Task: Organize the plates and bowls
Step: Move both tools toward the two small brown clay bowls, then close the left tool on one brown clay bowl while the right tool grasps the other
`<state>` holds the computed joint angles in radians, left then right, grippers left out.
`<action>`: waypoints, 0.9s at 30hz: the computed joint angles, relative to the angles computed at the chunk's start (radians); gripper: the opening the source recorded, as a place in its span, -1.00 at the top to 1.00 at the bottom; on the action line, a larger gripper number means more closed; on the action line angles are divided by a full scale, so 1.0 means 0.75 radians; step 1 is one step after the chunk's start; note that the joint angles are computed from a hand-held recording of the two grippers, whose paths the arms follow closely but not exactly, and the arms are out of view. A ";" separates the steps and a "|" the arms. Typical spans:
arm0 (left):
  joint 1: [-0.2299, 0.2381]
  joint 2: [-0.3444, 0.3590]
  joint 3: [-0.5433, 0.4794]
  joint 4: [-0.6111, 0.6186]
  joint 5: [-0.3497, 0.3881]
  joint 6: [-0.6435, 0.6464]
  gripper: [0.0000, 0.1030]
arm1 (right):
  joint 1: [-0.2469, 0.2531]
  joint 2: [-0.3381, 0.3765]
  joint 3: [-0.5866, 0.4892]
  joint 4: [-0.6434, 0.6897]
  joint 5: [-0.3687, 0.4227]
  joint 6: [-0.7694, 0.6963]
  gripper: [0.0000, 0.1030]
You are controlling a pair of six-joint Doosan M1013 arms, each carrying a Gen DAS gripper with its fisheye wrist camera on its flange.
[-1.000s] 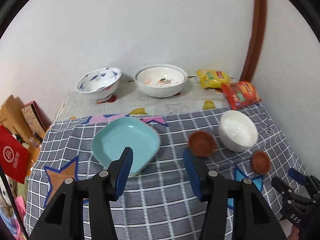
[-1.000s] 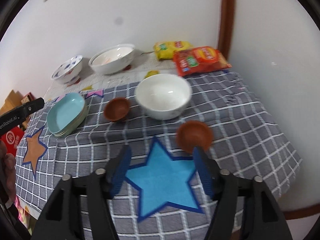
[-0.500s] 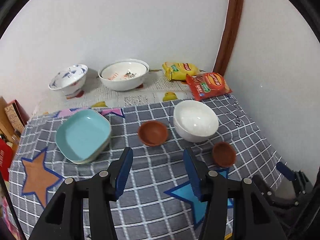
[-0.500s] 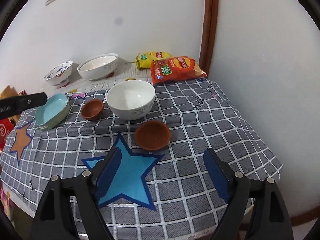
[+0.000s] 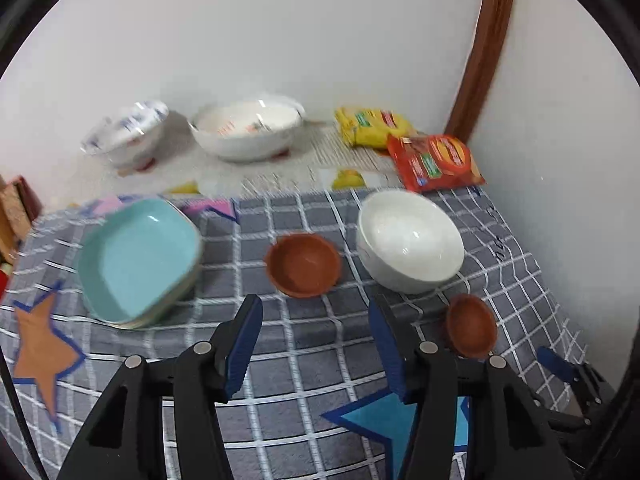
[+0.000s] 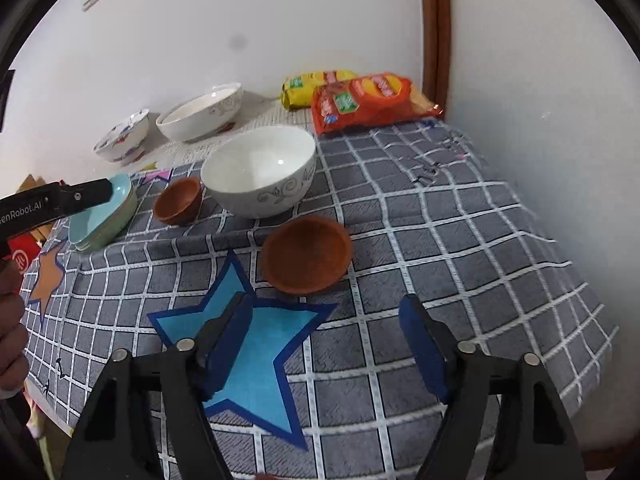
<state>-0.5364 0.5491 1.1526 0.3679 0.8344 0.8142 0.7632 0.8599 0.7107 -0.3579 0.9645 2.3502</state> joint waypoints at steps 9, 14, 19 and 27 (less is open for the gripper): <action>0.049 0.104 -0.118 -0.114 0.089 0.032 -0.04 | -0.028 0.121 -0.197 0.007 0.175 0.023 -0.46; 0.061 0.181 -0.221 -0.102 0.215 0.026 -0.04 | -0.045 0.160 -0.252 0.067 0.185 0.020 -0.46; 0.078 0.220 -0.264 -0.141 0.257 0.022 -0.04 | -0.058 0.219 -0.342 0.151 0.250 -0.014 -0.46; 0.098 0.236 -0.258 -0.194 0.233 0.014 -0.01 | -0.049 0.241 -0.362 0.065 0.246 -0.001 -0.47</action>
